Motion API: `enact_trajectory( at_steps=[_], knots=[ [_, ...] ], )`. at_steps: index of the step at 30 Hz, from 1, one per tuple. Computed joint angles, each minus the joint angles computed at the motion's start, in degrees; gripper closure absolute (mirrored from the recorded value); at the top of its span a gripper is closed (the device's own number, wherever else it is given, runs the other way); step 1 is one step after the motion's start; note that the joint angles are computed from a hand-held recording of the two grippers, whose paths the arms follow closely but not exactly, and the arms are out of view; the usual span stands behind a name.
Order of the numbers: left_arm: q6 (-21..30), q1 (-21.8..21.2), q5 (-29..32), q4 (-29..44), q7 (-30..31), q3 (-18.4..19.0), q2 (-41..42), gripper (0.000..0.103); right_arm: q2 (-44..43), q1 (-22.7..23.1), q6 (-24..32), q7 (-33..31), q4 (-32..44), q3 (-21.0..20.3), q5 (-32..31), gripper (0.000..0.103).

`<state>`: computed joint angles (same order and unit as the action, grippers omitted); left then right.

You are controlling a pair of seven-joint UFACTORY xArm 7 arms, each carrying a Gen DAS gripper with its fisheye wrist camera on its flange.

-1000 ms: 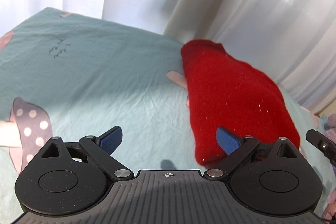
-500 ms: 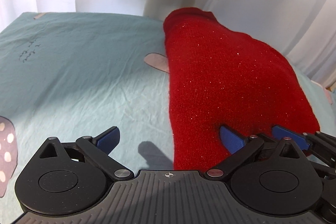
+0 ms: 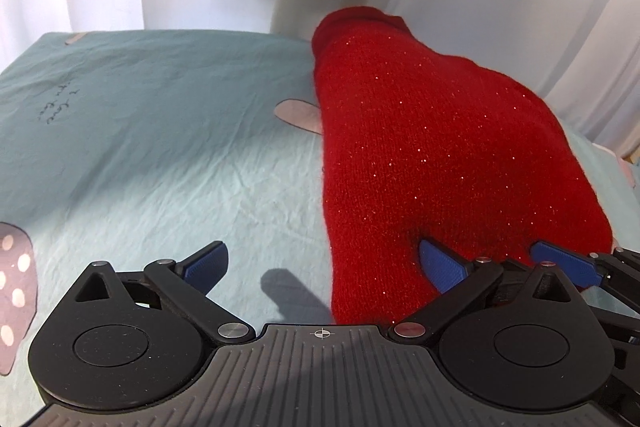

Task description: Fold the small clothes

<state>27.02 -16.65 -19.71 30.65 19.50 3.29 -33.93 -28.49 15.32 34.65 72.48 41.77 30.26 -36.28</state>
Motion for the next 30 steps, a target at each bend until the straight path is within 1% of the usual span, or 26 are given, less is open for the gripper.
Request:
enact_trajectory(
  at_steps=[3, 4, 5, 6, 7, 8, 9, 10, 11, 12, 14, 17, 18, 21, 26, 28, 30],
  knots=[
    [0.21, 0.45, 1.39, -1.58, 1.52, 0.03, -2.23, 0.0, -1.21, 2.0, 2.99, -1.71, 0.03, -0.4, 2.45, 0.073],
    [0.32, 0.79, 2.1, -2.16, 1.75, -0.22, -3.12, 0.0, -1.83, 3.19, 5.37, -2.88, 0.21, -0.36, 3.87, 0.072],
    [0.97, 1.51, 3.39, -2.85, 1.81, -0.78, -4.38, 0.0, -1.96, 4.25, 8.31, -4.18, 0.8, -0.2, 5.37, 0.069],
    [2.27, 2.51, 3.6, -3.04, 2.52, -1.54, -5.17, 0.0, -1.59, 5.22, 11.83, -5.25, 1.72, -0.04, 7.21, 0.054],
    [5.96, 2.43, 6.22, -2.66, 2.56, -1.29, -5.72, 0.0, -1.13, 6.24, 16.74, -5.67, 2.81, 0.27, 9.71, 0.041],
    [10.43, 3.76, 8.91, -2.01, 2.3, -2.72, -5.71, 0.0, -1.67, 7.36, 19.3, -5.41, 2.73, 0.18, 11.43, 0.04],
    [12.5, 4.46, 10.58, -2.58, 2.25, -3.66, -6.48, 0.0, -2.75, 8.58, 20.46, -5.22, 2.11, -0.26, 12.94, 0.037],
    [13.33, 4.67, 11.54, -4.52, 2.59, -4.06, -8.73, 0.0, -4.42, 9.97, 21.77, -4.87, 1.35, -0.7, 14.87, 0.025],
    [13.57, 4.27, 11.35, -6.66, 3.16, -3.54, -11.63, 0.0, -5.89, 10.9, 22.72, -4.57, 0.84, -0.95, 16.24, 0.018],
    [14.99, 3.99, 10.91, -7.87, 3.35, -2.83, -14.21, 0.0, -7.02, 11.58, 23.55, -4.51, 0.62, -1.03, 17.26, 0.006],
    [20.42, 4.6, 10.42, -8.1, 2.07, -2.23, -17.64, 0.0, -9.11, 12.44, 25.51, -4.72, 0.77, -0.56, 18.36, 0.004],
    [23.99, 5.43, 8.85, -6.82, -0.41, -1.54, -19.95, 0.0, -10.67, 12.69, 27.02, -5.21, 1.74, -0.09, 19.63, 0.004],
    [24.46, 5.66, 8.79, -5.62, -0.63, -1.4, -19.57, 0.0, -10.8, 12.34, 27.22, -4.74, 2.35, 0.16, 20.08, 0.004],
    [23.07, 6.55, 10.15, -2.76, -1.77, -3.33, -18.5, 0.0, -10.65, 11.22, 28.4, -3.92, 4.3, 0.26, 21.42, 0.004],
    [22.86, 7.59, 13.63, 2.95, -3.87, -5.86, -14.13, 0.0, -8.78, 10.59, 30.2, -6.33, 7.89, -3.28, 25.73, 0.004],
    [23.42, 8.38, 15.99, 4.83, -4.94, -7.42, -12.68, 0.0, -8.86, 9.84, 30.83, -6.4, 8.73, -3.57, 26.18, 0.004],
    [21.46, 8.37, 17.66, 4.23, -5.36, -8.2, -13.67, 0.0, -8.25, 8.56, 32.85, -6.04, 10.45, -2.95, 25.7, 0.004]
  ],
)
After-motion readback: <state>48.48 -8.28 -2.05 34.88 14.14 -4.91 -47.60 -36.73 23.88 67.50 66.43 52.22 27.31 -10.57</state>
